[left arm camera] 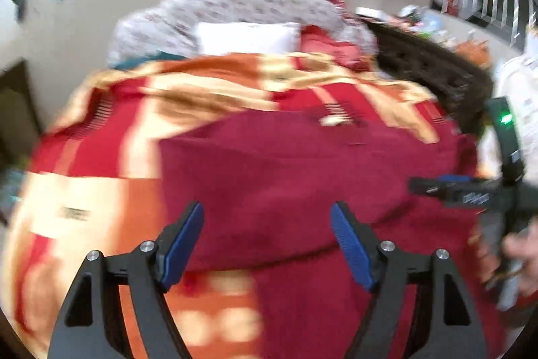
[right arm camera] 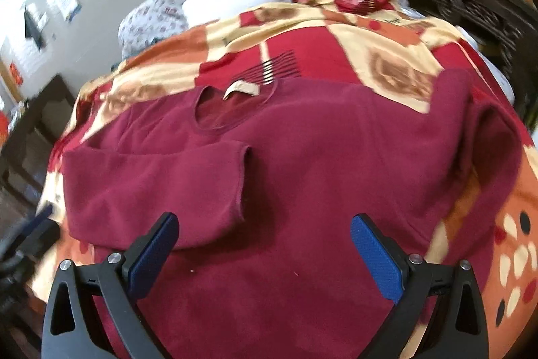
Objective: Fold small clothes
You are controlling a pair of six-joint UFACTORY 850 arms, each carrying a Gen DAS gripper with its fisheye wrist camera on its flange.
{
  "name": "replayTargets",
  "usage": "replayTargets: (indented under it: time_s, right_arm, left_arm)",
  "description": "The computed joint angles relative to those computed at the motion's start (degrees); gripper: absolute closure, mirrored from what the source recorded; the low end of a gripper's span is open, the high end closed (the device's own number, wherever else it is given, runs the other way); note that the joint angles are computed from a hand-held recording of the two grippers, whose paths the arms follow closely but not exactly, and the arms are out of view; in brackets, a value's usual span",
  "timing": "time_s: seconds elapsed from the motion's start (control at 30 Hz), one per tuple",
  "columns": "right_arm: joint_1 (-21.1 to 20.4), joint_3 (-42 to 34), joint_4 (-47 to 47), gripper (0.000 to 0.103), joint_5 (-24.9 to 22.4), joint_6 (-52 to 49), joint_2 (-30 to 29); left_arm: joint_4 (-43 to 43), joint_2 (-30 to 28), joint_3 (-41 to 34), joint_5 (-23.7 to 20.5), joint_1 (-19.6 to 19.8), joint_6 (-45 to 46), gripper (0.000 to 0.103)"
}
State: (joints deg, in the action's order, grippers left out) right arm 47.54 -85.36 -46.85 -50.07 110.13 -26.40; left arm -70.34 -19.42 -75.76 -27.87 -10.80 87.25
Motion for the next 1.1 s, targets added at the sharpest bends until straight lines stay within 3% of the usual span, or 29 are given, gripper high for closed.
replayTargets:
  time_s: [0.07, 0.17, 0.2, 0.23, 0.27, 0.3, 0.37, 0.47, 0.67, 0.9, 1.03, 1.1]
  right_arm:
    - [-0.69, -1.29, 0.44, 0.0, 0.24, -2.01, -1.22]
    - [-1.94, -2.42, -0.56, 0.0, -0.07, -2.8, -2.87]
    - [-2.41, -2.27, -1.35, 0.012, 1.09, -3.17, -3.16]
    - [-2.75, -2.31, -1.77, 0.05, 2.08, -4.3, -3.51]
    - [-3.15, -3.3, -1.0, 0.07, 1.84, -6.98, -4.44]
    - [-3.12, -4.33, -0.83, 0.086, 0.14, -7.99, -5.18]
    - [-2.68, -2.45, -4.76, 0.096, 1.79, -4.54, -3.48]
    - [-1.77, 0.61, -10.44, 0.099, 2.31, 0.19, -0.06]
    - [-1.06, 4.08, -13.09, 0.099, -8.62, 4.32, 4.96]
    - [-4.66, 7.75, -5.22, 0.099, -7.5, 1.97, 4.86]
    - [-4.77, 6.8, -4.98, 0.098, -9.39, -0.42, 4.14]
    - [-5.33, 6.7, -3.74, 0.093, -9.12, -1.75, 4.04]
  left_arm:
    - [5.94, -1.94, -2.27, 1.83, 1.05, -6.55, 0.026]
    - [12.93, -5.68, -6.27, -0.28, 2.65, -17.56, 0.026]
    - [13.14, -6.28, -6.62, -0.25, 2.87, -18.66, 0.026]
    - [12.75, -6.43, -6.51, -0.01, 3.06, -18.75, 0.026]
    - [12.22, -6.62, -6.5, 0.29, 3.03, -18.63, 0.026]
    - [11.38, -6.49, -6.06, 0.55, 3.01, -18.07, 0.026]
    - [11.16, -6.42, -6.11, 0.68, 2.99, -18.0, 0.026]
    - [10.31, -5.64, -5.73, 0.99, 2.46, -17.34, 0.026]
    - [10.29, -6.75, -7.56, 2.39, 0.11, -18.37, 0.026]
    - [19.21, -9.02, -9.2, 6.17, -2.76, -27.16, 0.026]
    - [30.52, -11.36, -11.78, 9.45, -4.5, -38.46, 0.026]
    - [38.56, -13.3, -14.07, 9.59, -5.09, -46.8, 0.026]
